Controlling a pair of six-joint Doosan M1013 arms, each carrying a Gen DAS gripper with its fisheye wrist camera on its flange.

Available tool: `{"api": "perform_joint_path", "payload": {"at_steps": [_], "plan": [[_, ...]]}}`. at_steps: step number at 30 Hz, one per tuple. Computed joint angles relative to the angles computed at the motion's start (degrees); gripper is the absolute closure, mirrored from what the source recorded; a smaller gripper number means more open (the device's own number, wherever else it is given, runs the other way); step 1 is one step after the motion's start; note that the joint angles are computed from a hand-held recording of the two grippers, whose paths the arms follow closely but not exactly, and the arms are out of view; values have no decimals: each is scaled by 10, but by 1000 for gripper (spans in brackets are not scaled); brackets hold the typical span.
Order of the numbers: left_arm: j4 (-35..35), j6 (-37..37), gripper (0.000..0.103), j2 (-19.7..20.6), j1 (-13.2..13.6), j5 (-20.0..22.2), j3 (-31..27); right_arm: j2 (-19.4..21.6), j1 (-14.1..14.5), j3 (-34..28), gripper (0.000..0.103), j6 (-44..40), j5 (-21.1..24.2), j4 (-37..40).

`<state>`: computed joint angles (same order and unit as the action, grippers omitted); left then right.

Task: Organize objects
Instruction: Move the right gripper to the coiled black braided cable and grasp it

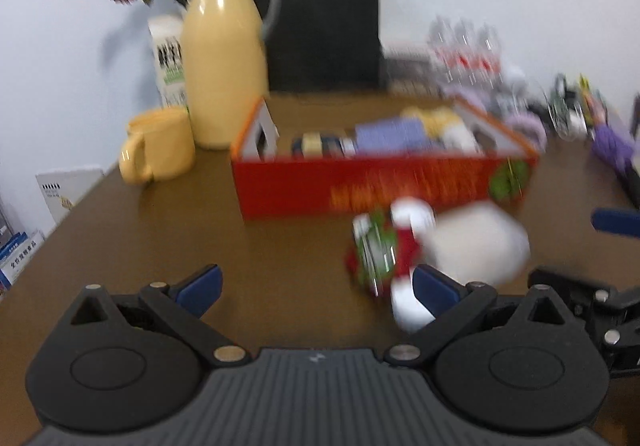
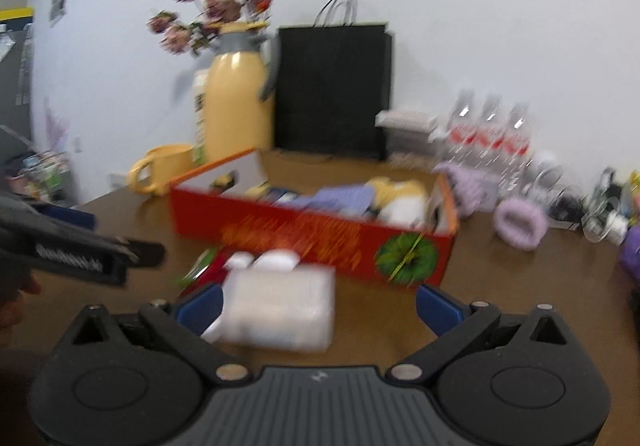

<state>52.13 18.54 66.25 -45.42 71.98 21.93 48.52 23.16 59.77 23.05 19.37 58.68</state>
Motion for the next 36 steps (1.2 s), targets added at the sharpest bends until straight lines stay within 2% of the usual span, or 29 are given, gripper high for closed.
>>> {"api": "perform_joint_path", "payload": {"at_steps": [3, 5, 9, 12, 18, 21, 23, 27, 32, 34, 36], "plan": [[-27, -2, 0, -4, -4, 1, 15, -8, 5, 17, 2, 44, -5, -55], [-35, -21, 0, -17, -5, -14, 43, -12, 6, 27, 5, 74, -9, -82], [-33, -51, 0, -37, -6, -43, 85, -19, 3, 43, 9, 80, 2, -73], [-34, -72, 2, -45, -6, -64, 104, -16, 1, 36, 19, 94, 27, -76], [-23, -116, 4, -65, -9, -78, 141, -13, 7, 28, 30, 103, 57, -87], [1, -138, 2, -80, -14, -78, 168, -14, 11, 29, 48, 94, 60, -80], [11, -154, 1, -90, -16, -83, 186, -12, 14, 24, 69, 119, 65, -106], [18, -166, 0, -100, -17, -90, 204, -9, 20, 15, 70, 175, 61, -165], [-11, -155, 1, -95, -9, -116, 196, -5, 20, 7, 70, 190, 70, -174], [-30, -145, 7, -91, -5, -138, 189, -6, 22, 8, 70, 191, 65, -179], [-56, -133, 26, -85, 1, -158, 176, -6, 22, 10, 70, 189, 62, -180]]}}
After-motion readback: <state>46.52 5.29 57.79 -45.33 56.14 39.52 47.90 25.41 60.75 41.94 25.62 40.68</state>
